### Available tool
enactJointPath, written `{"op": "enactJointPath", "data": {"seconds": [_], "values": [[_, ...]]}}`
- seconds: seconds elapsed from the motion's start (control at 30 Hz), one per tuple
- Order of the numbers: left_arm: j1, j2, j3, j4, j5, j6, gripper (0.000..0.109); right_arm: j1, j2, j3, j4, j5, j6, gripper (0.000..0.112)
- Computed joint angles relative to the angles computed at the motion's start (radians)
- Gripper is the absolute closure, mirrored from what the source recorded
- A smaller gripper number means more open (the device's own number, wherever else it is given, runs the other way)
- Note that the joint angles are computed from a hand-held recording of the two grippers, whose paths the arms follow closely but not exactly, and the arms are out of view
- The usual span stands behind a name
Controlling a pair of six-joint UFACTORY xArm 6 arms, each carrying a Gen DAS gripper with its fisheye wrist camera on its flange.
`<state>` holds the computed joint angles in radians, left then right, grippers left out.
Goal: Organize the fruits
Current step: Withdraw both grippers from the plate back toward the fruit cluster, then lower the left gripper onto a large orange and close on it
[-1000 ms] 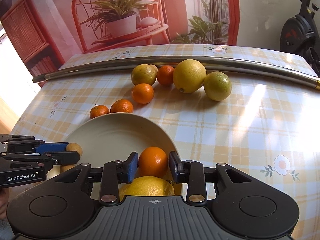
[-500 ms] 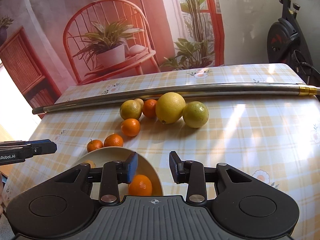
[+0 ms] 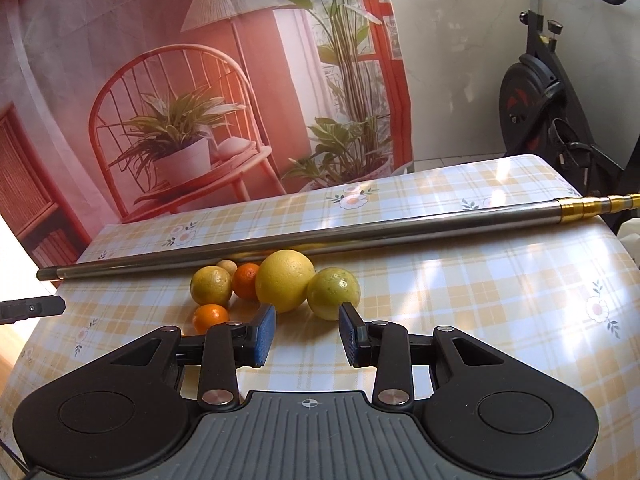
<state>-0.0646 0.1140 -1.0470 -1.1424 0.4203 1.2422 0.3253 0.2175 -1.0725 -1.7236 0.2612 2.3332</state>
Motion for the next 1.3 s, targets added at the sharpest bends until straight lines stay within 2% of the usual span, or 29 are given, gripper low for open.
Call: {"op": "enactJointPath", "data": {"seconds": [0.33,0.4,0.47,0.57,0.7,1.03,1.23,1.27,1.3], "values": [[-0.06,0.139,-0.138,0.136,0.08,-0.162,0.08,-0.029,0.068,-0.046,-0.014,-0.025,0.023,0.079],[-0.073,0.166,-0.169,0.125,0.108,-0.167,0.072,-0.035,0.078,-0.054,-0.009,-0.027,0.024,0.079],[-0.087,0.186,-0.189,0.125,0.123,-0.169,0.07,-0.039,0.08,-0.054,-0.025,-0.027,0.046,0.079],[-0.116,0.224,-0.215,0.181,0.111,-0.213,0.069,-0.044,0.082,-0.052,-0.043,-0.027,0.069,0.079],[-0.145,0.26,-0.228,0.219,0.054,-0.241,0.058,-0.051,0.084,-0.046,-0.064,-0.031,0.104,0.079],[-0.157,0.315,-0.286,0.279,0.098,-0.352,0.058,-0.059,0.092,-0.042,-0.114,-0.041,0.177,0.079],[-0.18,0.323,-0.273,0.34,0.06,-0.401,0.058,-0.062,0.093,-0.041,-0.128,-0.044,0.196,0.079],[-0.184,0.321,-0.267,0.331,0.046,-0.392,0.06,-0.062,0.093,-0.041,-0.129,-0.045,0.196,0.079],[-0.188,0.321,-0.262,0.329,0.031,-0.388,0.066,-0.062,0.093,-0.041,-0.129,-0.045,0.197,0.079]]}}
